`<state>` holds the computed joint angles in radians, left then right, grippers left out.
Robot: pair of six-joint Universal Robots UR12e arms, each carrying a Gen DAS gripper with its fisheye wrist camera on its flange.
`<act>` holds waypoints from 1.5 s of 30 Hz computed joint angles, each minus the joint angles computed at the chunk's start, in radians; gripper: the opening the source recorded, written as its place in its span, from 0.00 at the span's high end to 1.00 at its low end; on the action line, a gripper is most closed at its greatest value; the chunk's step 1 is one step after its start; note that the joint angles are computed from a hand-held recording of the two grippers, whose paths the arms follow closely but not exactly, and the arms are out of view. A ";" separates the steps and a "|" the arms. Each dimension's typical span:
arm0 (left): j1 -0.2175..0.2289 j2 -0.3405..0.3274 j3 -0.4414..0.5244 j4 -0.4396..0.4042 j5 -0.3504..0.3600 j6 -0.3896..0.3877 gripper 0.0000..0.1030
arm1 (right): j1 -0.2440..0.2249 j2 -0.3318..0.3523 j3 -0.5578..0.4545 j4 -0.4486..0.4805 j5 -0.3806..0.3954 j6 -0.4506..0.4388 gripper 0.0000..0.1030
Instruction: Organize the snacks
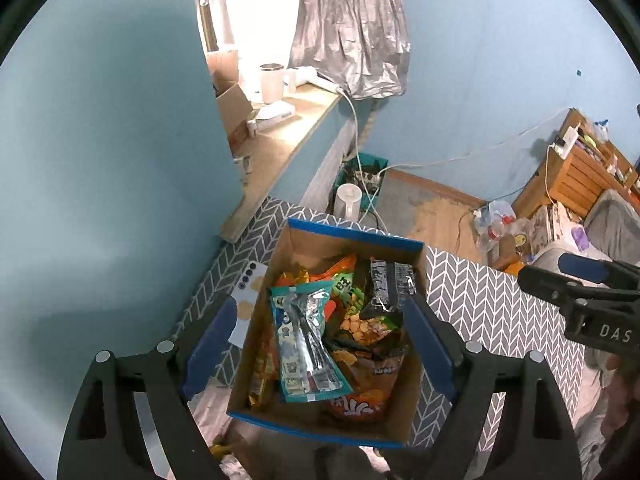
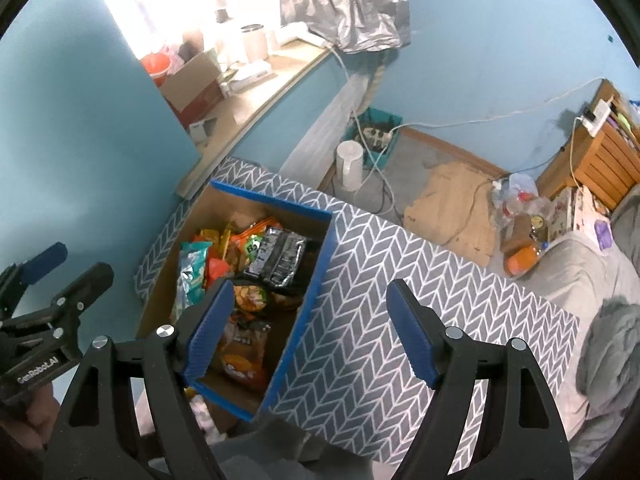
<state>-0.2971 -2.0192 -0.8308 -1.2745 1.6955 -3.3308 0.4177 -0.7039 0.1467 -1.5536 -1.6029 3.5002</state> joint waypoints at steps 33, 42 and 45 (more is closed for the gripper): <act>-0.009 -0.024 0.060 -0.079 -0.037 0.051 0.16 | 0.000 -0.137 0.243 -0.116 -0.014 0.082 0.24; -0.009 -0.024 0.061 -0.078 -0.039 0.049 0.16 | 0.000 -0.137 0.241 -0.112 -0.017 0.086 0.24; -0.009 -0.026 0.064 -0.082 -0.039 0.053 0.16 | -0.001 -0.136 0.239 -0.110 -0.017 0.088 0.24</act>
